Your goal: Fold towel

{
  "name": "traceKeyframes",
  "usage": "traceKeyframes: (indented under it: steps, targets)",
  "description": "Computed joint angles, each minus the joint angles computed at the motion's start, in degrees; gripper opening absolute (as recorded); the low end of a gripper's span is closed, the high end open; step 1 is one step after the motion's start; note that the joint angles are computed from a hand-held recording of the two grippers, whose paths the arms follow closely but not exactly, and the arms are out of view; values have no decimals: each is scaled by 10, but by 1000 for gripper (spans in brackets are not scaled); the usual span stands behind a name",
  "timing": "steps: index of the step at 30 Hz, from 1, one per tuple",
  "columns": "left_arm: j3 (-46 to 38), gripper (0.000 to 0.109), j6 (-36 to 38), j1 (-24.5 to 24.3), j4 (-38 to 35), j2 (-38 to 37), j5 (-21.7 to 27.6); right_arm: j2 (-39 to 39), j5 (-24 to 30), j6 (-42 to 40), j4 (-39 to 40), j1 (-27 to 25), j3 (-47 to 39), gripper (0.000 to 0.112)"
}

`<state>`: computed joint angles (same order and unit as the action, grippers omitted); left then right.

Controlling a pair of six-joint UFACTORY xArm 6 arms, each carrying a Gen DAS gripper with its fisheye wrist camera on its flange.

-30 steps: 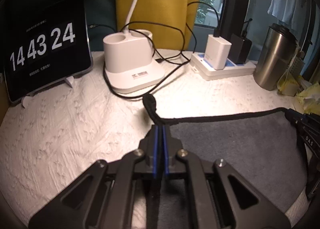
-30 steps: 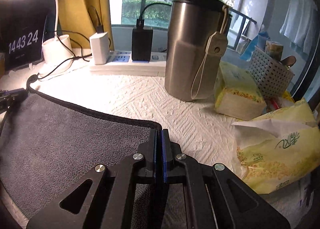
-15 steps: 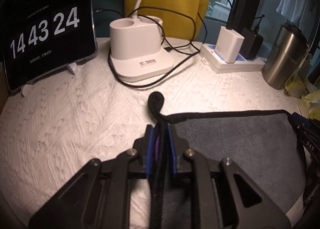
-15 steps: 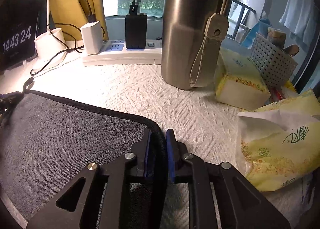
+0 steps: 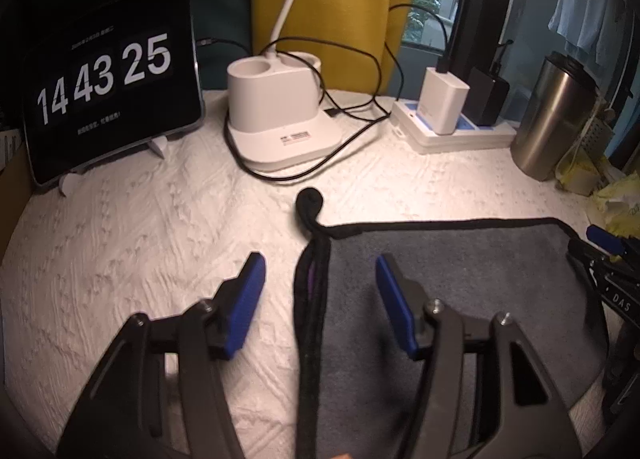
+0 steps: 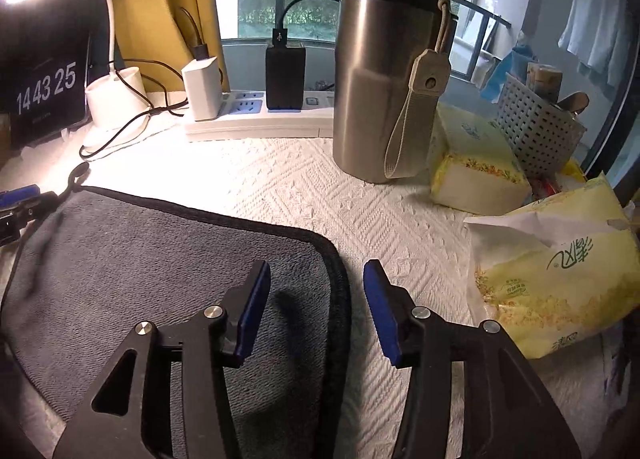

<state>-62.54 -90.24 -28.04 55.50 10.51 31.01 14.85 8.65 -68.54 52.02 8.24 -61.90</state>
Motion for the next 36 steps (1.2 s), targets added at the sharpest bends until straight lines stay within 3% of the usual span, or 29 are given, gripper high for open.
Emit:
traceKeyframes:
  steps: [10, 26, 36]
  targets:
    - [25, 60, -34, -21, 26, -35, 17, -52, 8, -29, 32, 1, 39, 52]
    - [92, 71, -116, -64, 74, -108, 37, -145, 13, -91, 90, 6, 120, 52]
    - [123, 73, -125, -102, 50, -152, 67, -199, 10, -108, 105, 3, 168, 52]
